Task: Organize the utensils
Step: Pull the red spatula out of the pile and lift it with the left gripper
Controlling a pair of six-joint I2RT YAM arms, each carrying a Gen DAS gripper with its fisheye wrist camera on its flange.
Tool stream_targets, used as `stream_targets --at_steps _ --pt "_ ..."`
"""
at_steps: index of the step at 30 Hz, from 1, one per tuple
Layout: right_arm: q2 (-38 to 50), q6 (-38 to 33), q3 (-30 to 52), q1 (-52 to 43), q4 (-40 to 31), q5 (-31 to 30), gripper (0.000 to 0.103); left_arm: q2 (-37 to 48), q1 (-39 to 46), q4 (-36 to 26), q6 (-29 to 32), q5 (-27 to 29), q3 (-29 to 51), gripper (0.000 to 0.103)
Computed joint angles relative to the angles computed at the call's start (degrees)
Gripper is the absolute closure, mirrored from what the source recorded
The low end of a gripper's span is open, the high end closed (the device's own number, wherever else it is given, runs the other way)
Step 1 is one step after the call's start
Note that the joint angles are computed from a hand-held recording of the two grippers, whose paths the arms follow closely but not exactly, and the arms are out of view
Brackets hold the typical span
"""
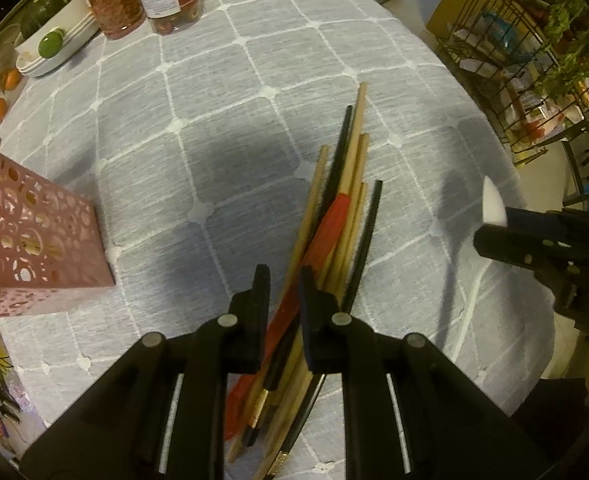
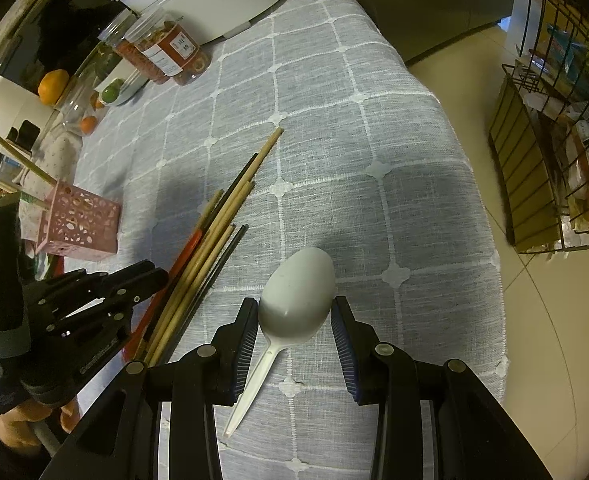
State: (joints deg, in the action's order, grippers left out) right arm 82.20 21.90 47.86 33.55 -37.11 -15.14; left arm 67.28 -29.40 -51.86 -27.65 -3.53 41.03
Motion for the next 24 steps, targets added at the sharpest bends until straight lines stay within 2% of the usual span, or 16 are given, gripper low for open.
stream_targets --at_steps 4,6,12,17,19,20,24 --pt "0.43 0.19 0.22 0.06 0.01 -0.26 0.065 0.14 1.04 1.36 1.3 1.69 -0.57 0.074" --pt "0.44 0.04 0.16 -0.03 0.07 -0.36 0.065 0.74 1.07 2.45 1.72 2.12 -0.67 0.072" --pt "0.61 0.07 0.16 -0.14 0.06 -0.4 0.065 1.77 4.2 4.96 5.57 3.97 -1.63 0.071" --pt "0.64 0.18 0.14 -0.1 0.08 -0.5 0.065 -1.97 5.57 3.8 11.42 5.76 -2.77 0.069" --pt "0.71 0.31 0.19 -0.06 0.04 -0.53 0.065 -2.14 4.7 4.07 13.13 5.41 -2.75 0.052" --pt "0.83 0.26 0.23 -0.13 0.06 -0.59 0.065 -2.39 4.5 4.09 13.92 5.08 -2.74 0.048" --pt "0.89 0.28 0.15 -0.21 0.17 -0.82 0.065 -1.93 4.44 3.56 17.25 6.03 -2.51 0.046"
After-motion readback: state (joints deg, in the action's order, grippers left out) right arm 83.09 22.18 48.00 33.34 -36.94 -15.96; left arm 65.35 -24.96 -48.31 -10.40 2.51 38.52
